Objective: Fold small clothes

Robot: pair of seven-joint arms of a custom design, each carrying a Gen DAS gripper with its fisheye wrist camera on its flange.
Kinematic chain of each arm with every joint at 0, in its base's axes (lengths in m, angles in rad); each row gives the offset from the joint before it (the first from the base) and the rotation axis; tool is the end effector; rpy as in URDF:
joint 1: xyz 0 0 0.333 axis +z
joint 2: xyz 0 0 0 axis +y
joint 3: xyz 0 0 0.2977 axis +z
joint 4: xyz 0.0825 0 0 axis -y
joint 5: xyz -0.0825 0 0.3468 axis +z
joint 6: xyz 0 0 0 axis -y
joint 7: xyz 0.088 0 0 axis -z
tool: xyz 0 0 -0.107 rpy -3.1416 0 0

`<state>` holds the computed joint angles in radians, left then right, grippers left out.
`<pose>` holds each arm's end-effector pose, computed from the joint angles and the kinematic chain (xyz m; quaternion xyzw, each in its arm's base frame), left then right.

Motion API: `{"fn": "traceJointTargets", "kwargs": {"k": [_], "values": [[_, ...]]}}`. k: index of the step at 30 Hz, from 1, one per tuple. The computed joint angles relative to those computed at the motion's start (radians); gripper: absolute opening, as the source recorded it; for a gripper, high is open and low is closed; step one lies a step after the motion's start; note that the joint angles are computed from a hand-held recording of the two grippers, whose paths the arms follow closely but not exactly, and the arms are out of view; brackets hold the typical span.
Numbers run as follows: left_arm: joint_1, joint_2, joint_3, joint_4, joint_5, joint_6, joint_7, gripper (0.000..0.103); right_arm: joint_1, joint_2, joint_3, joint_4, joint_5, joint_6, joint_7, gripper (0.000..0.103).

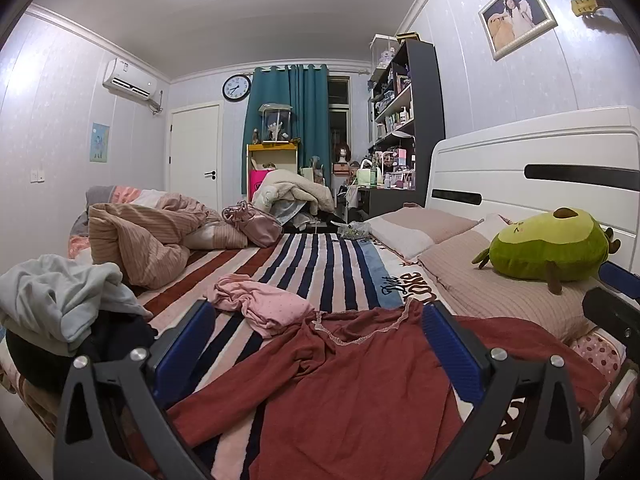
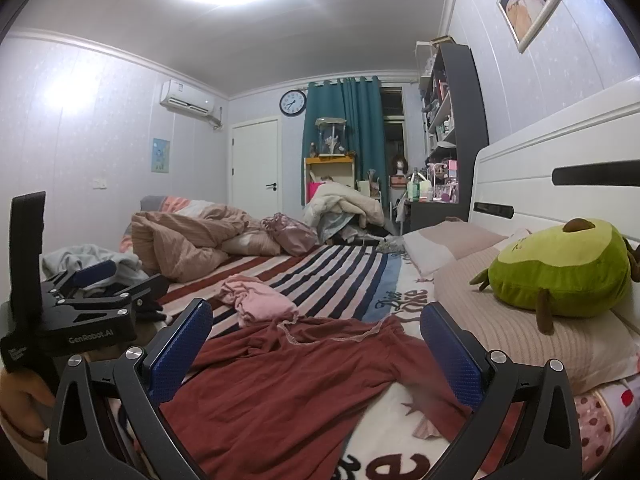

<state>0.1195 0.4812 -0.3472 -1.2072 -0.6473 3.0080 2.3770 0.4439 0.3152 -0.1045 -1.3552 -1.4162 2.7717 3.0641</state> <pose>0.6865 -0.0358 0.6499 -0.4594 0.6166 -0.5177 0.3751 0.5989 0.2707 0.6311 -0.5246 0.5407 -0.4716 0.4584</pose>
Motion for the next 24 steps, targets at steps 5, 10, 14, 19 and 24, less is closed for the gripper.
{"fn": "traceJointTargets", "kwargs": {"k": [5,10,14,19,24], "values": [[0.0,0.0,-0.001,-0.003,0.001,0.001,0.0,0.102,0.001,0.0,0.0,0.001,0.002,0.0,0.001,0.103],[0.01,-0.004,-0.008,-0.01,-0.007,0.003,0.01,0.102,-0.001,-0.002,-0.001,-0.002,0.0,0.003,0.003,0.103],[-0.001,0.012,0.013,0.017,0.009,-0.017,-0.017,0.102,-0.003,-0.002,0.0,-0.001,0.002,0.004,0.003,0.103],[-0.005,0.011,0.024,0.015,0.025,-0.02,-0.033,0.102,-0.004,-0.002,0.0,-0.003,0.004,0.008,0.004,0.103],[-0.022,0.018,0.064,0.02,0.073,-0.024,-0.09,0.102,-0.015,0.02,0.008,0.017,0.071,0.015,-0.055,0.103]]}}
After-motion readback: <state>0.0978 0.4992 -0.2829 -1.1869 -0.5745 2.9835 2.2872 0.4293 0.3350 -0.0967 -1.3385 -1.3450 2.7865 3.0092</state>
